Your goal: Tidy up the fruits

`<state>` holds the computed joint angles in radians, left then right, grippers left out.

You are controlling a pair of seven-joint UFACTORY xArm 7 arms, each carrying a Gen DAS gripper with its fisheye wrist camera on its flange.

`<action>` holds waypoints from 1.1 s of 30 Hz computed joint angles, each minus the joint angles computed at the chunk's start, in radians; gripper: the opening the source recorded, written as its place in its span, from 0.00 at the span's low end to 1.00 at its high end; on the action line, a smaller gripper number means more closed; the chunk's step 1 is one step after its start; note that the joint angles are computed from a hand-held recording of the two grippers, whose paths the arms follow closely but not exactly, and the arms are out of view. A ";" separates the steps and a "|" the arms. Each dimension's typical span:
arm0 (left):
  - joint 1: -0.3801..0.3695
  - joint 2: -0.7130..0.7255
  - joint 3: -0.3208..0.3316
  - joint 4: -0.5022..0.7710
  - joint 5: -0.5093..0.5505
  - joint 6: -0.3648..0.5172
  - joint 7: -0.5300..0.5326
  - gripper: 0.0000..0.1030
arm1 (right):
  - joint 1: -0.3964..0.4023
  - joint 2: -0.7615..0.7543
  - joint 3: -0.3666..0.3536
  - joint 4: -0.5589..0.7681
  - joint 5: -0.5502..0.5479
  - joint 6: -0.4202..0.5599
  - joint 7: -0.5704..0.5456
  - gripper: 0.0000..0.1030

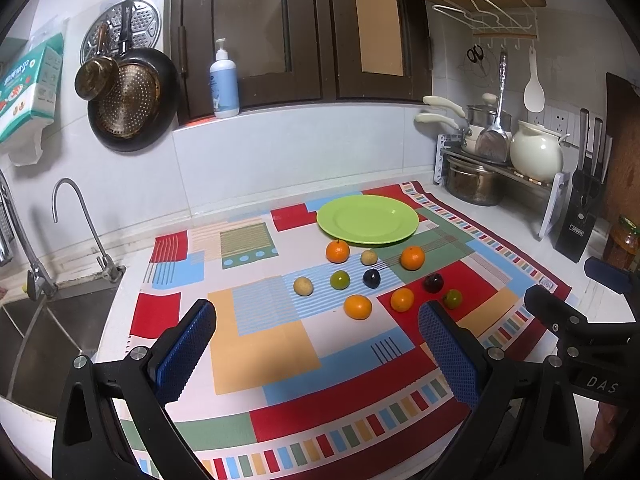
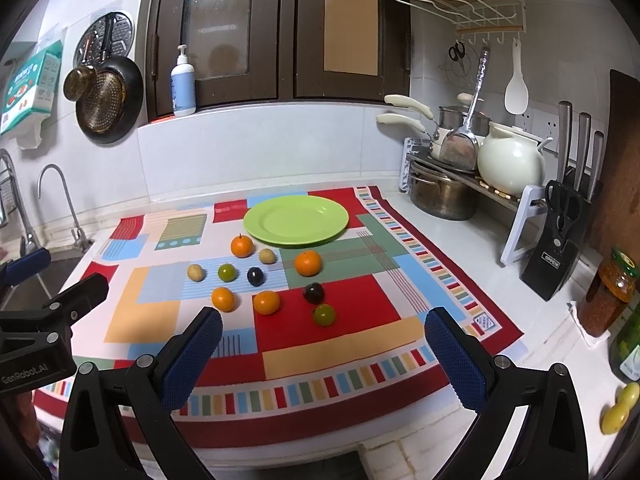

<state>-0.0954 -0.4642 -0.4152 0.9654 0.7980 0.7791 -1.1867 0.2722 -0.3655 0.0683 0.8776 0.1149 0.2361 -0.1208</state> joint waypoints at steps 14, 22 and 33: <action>0.000 -0.007 0.011 -0.014 -0.010 -0.017 0.009 1.00 | -0.004 0.014 0.017 0.008 -0.017 0.000 0.020 0.99; 0.008 -0.009 0.014 -0.027 -0.017 -0.028 0.016 1.00 | 0.001 0.026 0.017 0.010 -0.021 -0.005 0.024 0.99; 0.016 0.048 0.030 -0.013 0.007 -0.049 0.023 1.00 | 0.013 0.093 0.009 0.047 0.001 0.006 0.002 0.99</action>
